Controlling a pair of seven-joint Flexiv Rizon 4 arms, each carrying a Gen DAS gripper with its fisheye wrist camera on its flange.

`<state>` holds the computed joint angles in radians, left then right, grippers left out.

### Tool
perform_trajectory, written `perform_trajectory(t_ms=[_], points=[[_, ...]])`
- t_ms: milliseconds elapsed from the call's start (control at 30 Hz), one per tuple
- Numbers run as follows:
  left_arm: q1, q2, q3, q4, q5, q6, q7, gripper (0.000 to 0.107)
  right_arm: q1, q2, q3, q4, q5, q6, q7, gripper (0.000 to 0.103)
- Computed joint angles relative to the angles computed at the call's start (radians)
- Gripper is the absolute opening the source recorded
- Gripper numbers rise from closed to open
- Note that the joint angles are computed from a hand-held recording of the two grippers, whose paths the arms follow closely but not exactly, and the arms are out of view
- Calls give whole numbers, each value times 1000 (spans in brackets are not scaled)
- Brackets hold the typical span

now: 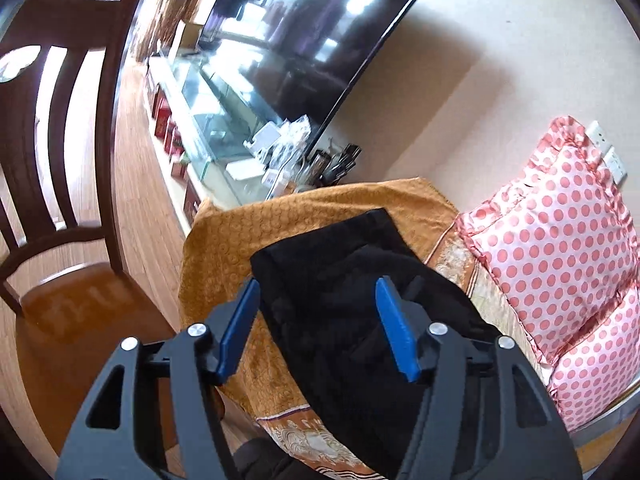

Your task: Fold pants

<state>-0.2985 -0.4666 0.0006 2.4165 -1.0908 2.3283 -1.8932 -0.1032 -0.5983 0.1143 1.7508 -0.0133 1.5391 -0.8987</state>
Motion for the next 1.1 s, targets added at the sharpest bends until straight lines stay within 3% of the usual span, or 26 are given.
perform_trajectory(t_ms=[67, 200, 300, 333, 367, 433, 533, 633, 700, 733, 767, 800, 867, 933, 1000, 1033, 1100], points=[[-14, 5, -3, -34, 16, 0, 64, 73, -4, 5, 0, 5, 6, 3, 3, 5], [66, -2, -33, -100, 300, -123, 52, 75, -101, -4, 115, -26, 62, -46, -32, 10], [127, -40, -77, -179, 501, -242, 46, 75, -159, -11, 189, -53, 134, -91, -70, 32], [121, -59, -79, -216, 537, -285, 69, 75, -172, -12, 205, -61, 161, -102, -79, 50], [98, -72, -65, -245, 551, -318, 88, 75, -186, -13, 224, -68, 190, -100, -97, 54], [19, -106, -5, -311, 555, -384, 135, 75, -212, -13, 261, -83, 237, -106, -138, 54], [-36, -137, 39, -367, 592, -447, 168, 77, -237, -20, 302, -121, 295, -141, -194, 54], [7, -155, -4, -390, 657, -471, 160, 79, -204, -35, 266, -176, 307, -238, -186, 53], [57, -162, -52, -393, 699, -484, 143, 79, -173, -53, 230, -207, 313, -272, -181, 46], [76, -162, -68, -388, 717, -486, 134, 79, -150, -70, 203, -227, 307, -281, -178, 36], [80, -165, -70, -390, 728, -493, 126, 79, -130, -82, 177, -242, 302, -290, -177, 18], [84, -169, -73, -394, 737, -499, 118, 80, -116, -102, 157, -266, 292, -300, -179, 9], [120, -175, -105, -397, 766, -506, 105, 80, -135, -134, 183, -315, 310, -291, -256, 6], [140, -182, -122, -402, 784, -510, 90, 81, -172, -137, 250, -312, 274, -170, -349, 4], [167, -185, -143, -399, 806, -510, 80, 81, -169, -102, 281, -270, 333, 47, -573, 4], [175, -187, -151, -400, 816, -511, 77, 81, -141, -83, 247, -241, 347, 107, -616, 4], [178, -190, -149, -400, 832, -509, 74, 82, -50, -36, 100, -143, 267, 120, -507, 4]])
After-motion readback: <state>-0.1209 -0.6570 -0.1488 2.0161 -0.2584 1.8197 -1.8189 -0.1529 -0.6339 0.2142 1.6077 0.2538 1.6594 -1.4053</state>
